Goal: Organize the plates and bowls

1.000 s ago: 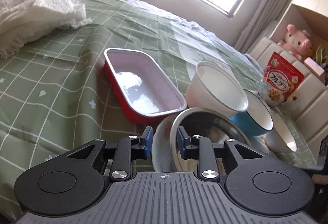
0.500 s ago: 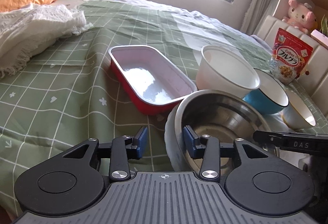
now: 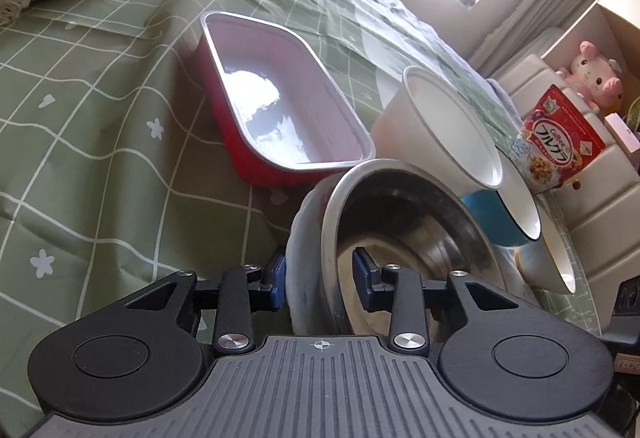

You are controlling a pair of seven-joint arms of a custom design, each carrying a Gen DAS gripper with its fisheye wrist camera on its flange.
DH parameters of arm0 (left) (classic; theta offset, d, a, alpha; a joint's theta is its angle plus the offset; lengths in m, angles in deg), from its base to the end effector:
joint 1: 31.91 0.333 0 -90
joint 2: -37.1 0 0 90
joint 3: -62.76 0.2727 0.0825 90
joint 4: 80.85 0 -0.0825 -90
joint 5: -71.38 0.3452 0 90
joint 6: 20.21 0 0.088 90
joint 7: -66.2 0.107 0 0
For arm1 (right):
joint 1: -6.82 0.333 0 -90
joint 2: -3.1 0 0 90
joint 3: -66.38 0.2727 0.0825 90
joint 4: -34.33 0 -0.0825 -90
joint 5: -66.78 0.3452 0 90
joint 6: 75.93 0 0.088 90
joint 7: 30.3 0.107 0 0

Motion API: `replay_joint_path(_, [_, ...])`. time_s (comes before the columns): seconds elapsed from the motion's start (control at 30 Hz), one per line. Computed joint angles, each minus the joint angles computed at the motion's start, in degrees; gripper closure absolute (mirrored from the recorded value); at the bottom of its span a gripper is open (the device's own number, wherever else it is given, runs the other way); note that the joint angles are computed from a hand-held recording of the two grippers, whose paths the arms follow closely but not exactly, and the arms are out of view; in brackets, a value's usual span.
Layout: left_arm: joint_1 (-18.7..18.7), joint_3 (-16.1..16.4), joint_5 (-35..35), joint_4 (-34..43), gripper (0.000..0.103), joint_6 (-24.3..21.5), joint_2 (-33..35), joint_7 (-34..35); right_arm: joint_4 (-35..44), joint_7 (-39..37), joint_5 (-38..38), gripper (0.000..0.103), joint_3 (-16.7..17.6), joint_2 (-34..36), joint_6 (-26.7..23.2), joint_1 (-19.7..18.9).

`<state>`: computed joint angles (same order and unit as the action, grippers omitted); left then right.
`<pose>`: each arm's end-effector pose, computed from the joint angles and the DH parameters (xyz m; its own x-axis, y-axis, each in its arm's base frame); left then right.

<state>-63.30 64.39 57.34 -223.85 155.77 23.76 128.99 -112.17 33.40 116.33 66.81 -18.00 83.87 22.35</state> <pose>0.4200 -0.2172 0.4483 0.0138 -0.8709 0.4912 -0.7861 -0.3130 -0.5330 0.4246 0.0854 0.4328 0.1370 -0.8960 -0.4224 -0.8309 0.1282 -0.5414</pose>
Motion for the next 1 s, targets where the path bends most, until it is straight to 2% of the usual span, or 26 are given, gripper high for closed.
replay_joint_path(0.07, [3.51,-3.32,3.92,1.69,0.057,-2.15,0.53,-3.68,-0.59,-0.36,0.08,0.064,-0.13,-0.92,0.24,0.01])
replay_joint_path(0.13, [4.49,-4.58,5.58,3.52,0.056,-3.32,1.51,-4.44,-1.14,0.53,-0.74,0.064,-0.08,-1.62,0.46,-0.84])
replay_joint_path(0.27, [-1.95,-0.59,-7.58,7.37,0.056,-3.59,4.92,7.42,-2.45,2.93,-2.96,0.064,-0.09,-2.49,1.64,-2.79])
replay_joint_path(0.33, [-0.6,-2.27,-7.29,9.05,0.056,-4.26,6.57,7.62,-2.98,2.41,-2.64,0.064,-0.95,-2.97,1.41,-2.67])
replay_joint_path(0.47, [5.27,-7.55,1.03,9.74,0.057,-4.58,7.27,0.29,-3.93,0.5,-1.73,0.063,-1.3,-3.62,1.97,-1.82])
replay_joint_path(0.63, [9.63,-11.22,6.99,6.97,0.061,-3.62,4.49,-6.82,-4.29,-2.84,1.09,0.063,-2.35,-3.71,2.96,-0.45])
replay_joint_path(0.7, [12.42,-13.35,13.62,5.79,0.061,-3.54,2.39,-13.55,-4.77,-2.82,1.25,0.063,-1.92,-4.19,3.76,-0.84])
replay_joint_path(0.77, [15.81,-16.15,21.21,5.51,0.061,-4.83,-0.08,-20.76,-7.01,-2.36,0.92,0.063,-0.95,-6.73,6.59,-1.43])
replay_joint_path(0.83, [19.5,-19.71,29.24,6.31,0.061,-6.47,-2.26,-27.77,-9.43,-4.07,2.1,0.063,-2.24,-10.56,8.79,-0.59])
replay_joint_path(0.93, [20.31,-21.61,35.56,8.59,0.061,-4.66,-2.76,-33.13,-13.32,-6.02,3.16,0.063,-3.6,-16.61,12.77,-0.49])
replay_joint_path(1.0, [18.94,-21.7,37.9,11.96,0.062,-2.59,-0.46,-34.38,-15.76,-5.31,1.33,0.063,-2.76,-20.39,13.93,-3.36])
